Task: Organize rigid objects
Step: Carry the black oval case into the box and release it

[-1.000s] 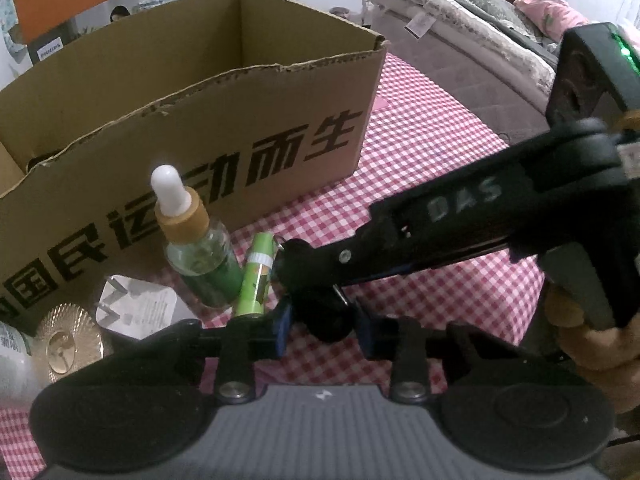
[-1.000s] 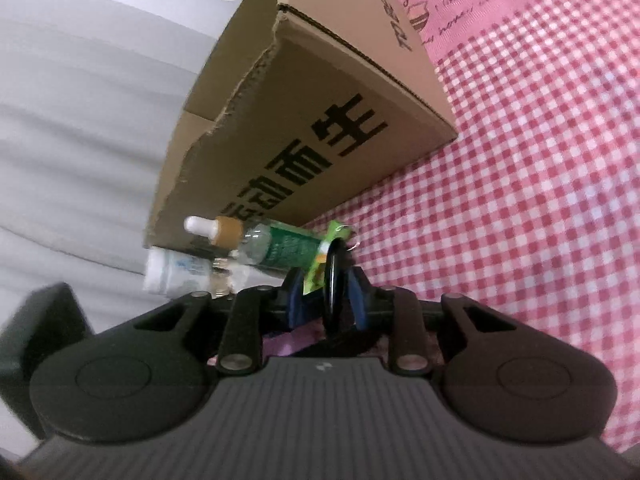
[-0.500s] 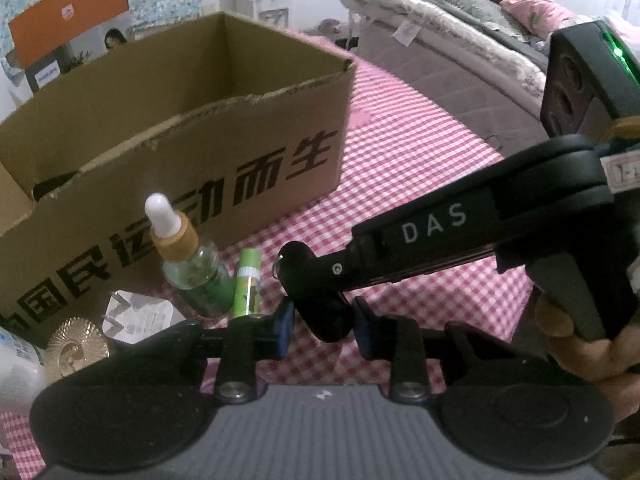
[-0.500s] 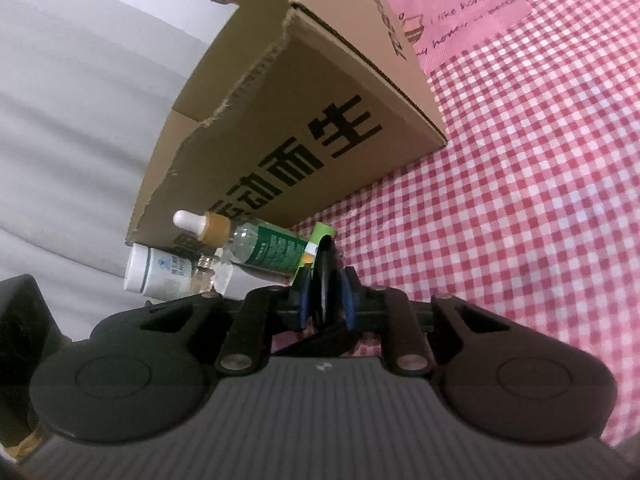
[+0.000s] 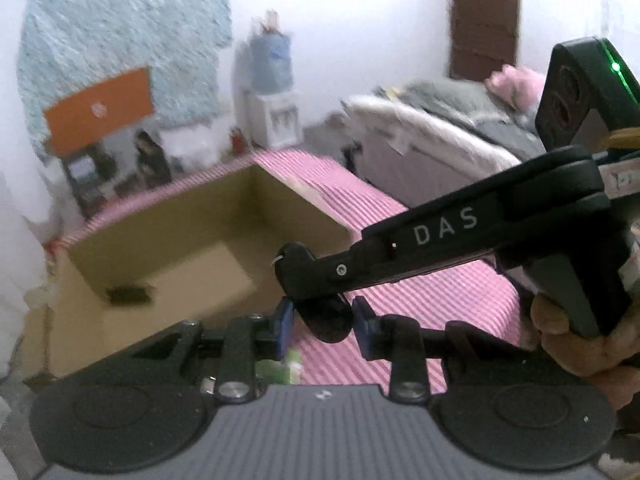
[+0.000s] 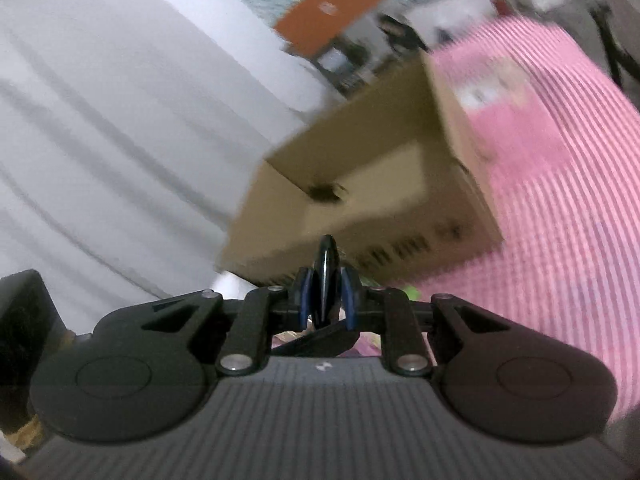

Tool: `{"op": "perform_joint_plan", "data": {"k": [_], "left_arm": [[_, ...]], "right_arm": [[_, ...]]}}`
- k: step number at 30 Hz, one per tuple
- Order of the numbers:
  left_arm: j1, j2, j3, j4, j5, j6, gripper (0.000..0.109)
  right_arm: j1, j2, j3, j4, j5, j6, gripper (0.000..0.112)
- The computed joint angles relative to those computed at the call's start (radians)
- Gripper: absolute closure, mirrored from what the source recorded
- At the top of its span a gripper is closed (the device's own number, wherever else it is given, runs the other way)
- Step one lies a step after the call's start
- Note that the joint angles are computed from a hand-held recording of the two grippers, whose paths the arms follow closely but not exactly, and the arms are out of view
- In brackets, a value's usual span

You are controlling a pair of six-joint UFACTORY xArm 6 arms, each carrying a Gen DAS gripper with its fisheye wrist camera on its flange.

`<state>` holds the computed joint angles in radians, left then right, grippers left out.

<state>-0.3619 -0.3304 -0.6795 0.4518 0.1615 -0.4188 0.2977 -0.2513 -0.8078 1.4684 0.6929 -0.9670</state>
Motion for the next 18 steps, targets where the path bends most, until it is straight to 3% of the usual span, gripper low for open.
{"op": "perform_joint_plan", "data": {"k": [3, 8, 11, 13, 18], "left_arm": [[0.041, -0.026, -0.029, 0.066, 0.028, -0.056, 0.075], [0.121, 0.013, -0.111, -0.125, 0.100, 0.092, 0.075], [0.178, 0.089, -0.183, -0.301, 0.153, 0.228, 0.075], [0.210, 0.143, -0.223, -0.352, 0.181, 0.272, 0.075], [0.278, 0.311, -0.374, -0.379, 0.279, 0.313, 0.075]], "right_arm": [[0.012, 0.048, -0.099, -0.010, 0.047, -0.019, 0.097], [0.043, 0.254, -0.361, -0.098, 0.152, 0.060, 0.097], [0.055, 0.449, -0.591, -0.187, 0.243, 0.208, 0.097], [0.068, 0.586, -0.755, -0.253, 0.293, 0.318, 0.097], [0.096, 0.931, -1.210, -0.411, 0.427, 0.616, 0.097]]}}
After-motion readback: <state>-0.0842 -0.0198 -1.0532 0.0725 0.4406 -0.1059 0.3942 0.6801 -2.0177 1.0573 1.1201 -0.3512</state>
